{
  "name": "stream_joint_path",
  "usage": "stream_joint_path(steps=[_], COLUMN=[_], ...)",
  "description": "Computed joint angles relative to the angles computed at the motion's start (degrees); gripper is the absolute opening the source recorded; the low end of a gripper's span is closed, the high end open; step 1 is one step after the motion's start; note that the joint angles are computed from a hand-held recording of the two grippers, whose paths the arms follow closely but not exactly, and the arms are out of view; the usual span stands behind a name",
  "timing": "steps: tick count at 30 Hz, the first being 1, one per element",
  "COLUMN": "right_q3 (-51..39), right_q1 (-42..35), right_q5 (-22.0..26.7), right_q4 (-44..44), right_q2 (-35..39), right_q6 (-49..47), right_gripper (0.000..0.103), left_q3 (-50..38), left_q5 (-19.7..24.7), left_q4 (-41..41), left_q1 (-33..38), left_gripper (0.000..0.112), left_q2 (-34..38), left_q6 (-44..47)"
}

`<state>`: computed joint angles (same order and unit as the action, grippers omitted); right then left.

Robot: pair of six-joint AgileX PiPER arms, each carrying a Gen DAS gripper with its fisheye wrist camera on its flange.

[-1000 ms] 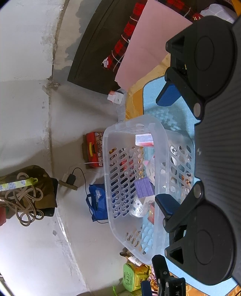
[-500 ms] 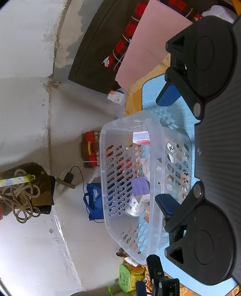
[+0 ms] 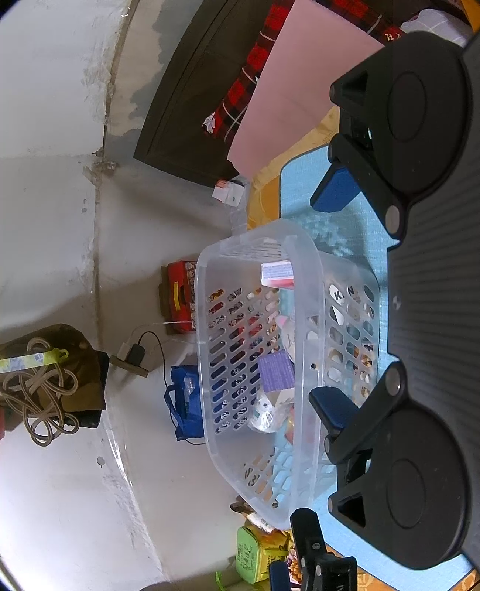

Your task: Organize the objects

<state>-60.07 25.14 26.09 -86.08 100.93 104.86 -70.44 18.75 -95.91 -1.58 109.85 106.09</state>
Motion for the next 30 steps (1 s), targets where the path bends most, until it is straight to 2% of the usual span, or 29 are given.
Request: stream_joint_path(steps=[30], right_q3=[0.2], right_q1=[0.6], right_q5=[1.0], right_q4=[-1.4], right_q2=[0.0], right_q6=[0.6], right_gripper=[0.103], left_q3=[-0.1], left_q5=[0.1], left_q4=[0.1], left_q1=[-0.1], left_gripper=[0.102], left_q2=[0.3], left_q6=[-0.2])
